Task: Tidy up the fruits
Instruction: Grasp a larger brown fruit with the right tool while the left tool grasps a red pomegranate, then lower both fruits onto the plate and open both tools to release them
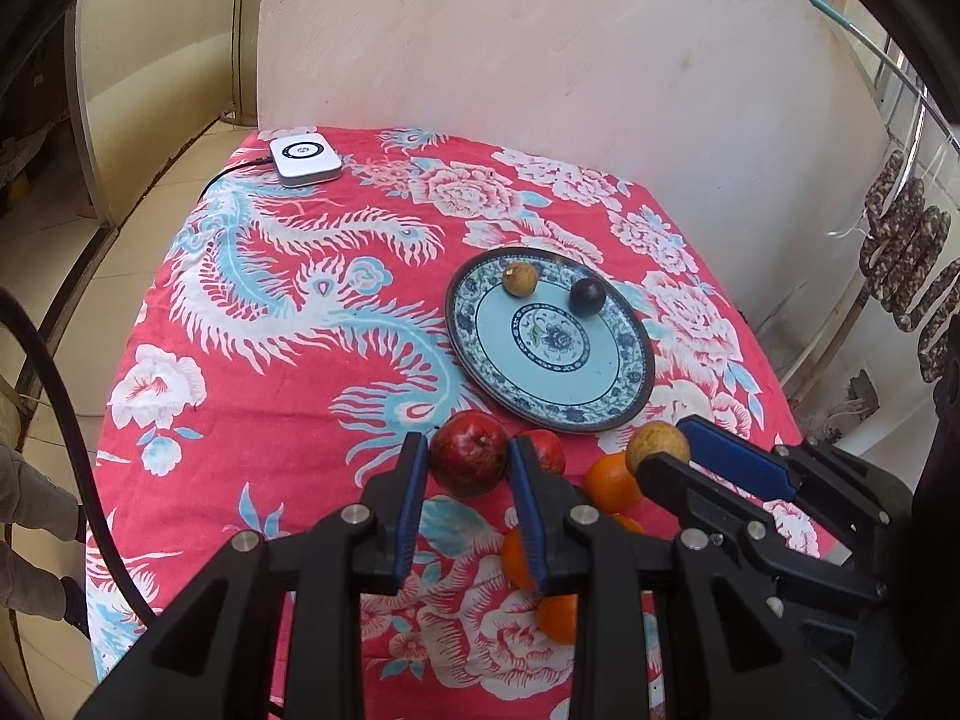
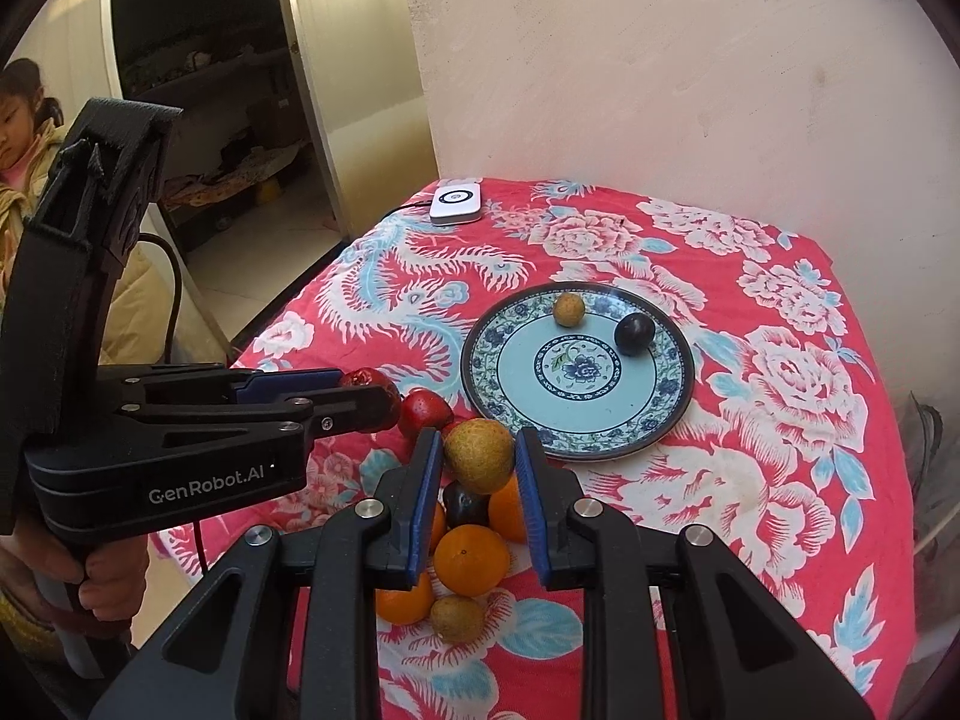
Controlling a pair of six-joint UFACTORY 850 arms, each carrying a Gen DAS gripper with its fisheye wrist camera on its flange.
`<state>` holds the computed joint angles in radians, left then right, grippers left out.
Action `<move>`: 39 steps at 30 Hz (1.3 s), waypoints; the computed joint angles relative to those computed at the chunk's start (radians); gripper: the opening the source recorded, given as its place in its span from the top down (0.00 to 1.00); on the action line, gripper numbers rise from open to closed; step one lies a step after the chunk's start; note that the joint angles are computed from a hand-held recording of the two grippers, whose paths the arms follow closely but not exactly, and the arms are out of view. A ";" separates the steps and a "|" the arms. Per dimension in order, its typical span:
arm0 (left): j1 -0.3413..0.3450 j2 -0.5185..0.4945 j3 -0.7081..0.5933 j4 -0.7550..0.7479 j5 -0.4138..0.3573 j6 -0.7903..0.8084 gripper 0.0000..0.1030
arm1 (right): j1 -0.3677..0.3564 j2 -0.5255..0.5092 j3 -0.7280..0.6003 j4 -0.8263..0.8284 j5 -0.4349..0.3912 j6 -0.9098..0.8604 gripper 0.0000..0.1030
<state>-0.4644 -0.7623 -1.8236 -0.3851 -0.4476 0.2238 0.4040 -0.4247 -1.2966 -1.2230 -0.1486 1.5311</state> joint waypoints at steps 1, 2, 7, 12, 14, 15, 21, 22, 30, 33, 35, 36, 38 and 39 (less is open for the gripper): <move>-0.001 -0.001 -0.003 0.001 0.000 -0.001 0.72 | -0.002 0.001 0.001 -0.010 -0.002 0.012 0.74; -0.001 -0.003 -0.008 0.002 -0.001 -0.002 0.72 | -0.004 0.002 0.001 -0.017 -0.003 0.020 0.74; -0.005 -0.011 -0.034 0.014 0.002 -0.010 0.72 | -0.015 0.010 0.003 -0.077 -0.013 0.088 0.74; -0.007 -0.024 -0.071 0.026 0.003 -0.014 0.71 | -0.024 0.016 0.000 -0.129 -0.032 0.133 0.74; -0.009 -0.033 -0.092 0.033 0.002 -0.018 0.71 | -0.028 0.017 -0.003 -0.140 -0.041 0.140 0.74; -0.010 -0.039 -0.105 0.034 -0.001 -0.018 0.71 | -0.030 0.016 -0.007 -0.140 -0.046 0.138 0.74; -0.014 -0.089 -0.195 0.021 -0.034 -0.006 0.71 | -0.051 -0.006 -0.038 -0.078 -0.062 0.067 0.74; -0.016 -0.098 -0.210 0.023 -0.040 -0.005 0.71 | -0.054 -0.010 -0.043 -0.069 -0.064 0.058 0.74; -0.028 -0.183 -0.357 0.064 -0.084 -0.037 0.71 | -0.084 -0.039 -0.089 -0.035 -0.071 0.018 0.74; -0.031 -0.227 -0.432 0.081 -0.106 -0.054 0.71 | -0.096 -0.057 -0.111 -0.011 -0.073 -0.008 0.74; -0.034 -0.257 -0.477 0.095 -0.121 -0.067 0.71 | -0.105 -0.073 -0.128 0.050 -0.072 -0.068 0.74; -0.035 -0.274 -0.501 0.103 -0.131 -0.074 0.71 | -0.109 -0.082 -0.135 0.083 -0.068 -0.099 0.74; -0.036 -0.312 -0.556 0.120 -0.156 -0.093 0.71 | -0.116 -0.098 -0.148 0.138 -0.064 -0.150 0.74; -0.036 -0.332 -0.583 0.123 -0.171 -0.098 0.71 | -0.119 -0.106 -0.153 0.162 -0.064 -0.171 0.74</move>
<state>-0.5008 -1.0939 -2.4061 -0.2616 -0.6185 0.1256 0.2854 -0.5308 -1.4492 -1.0609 -0.2126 1.3603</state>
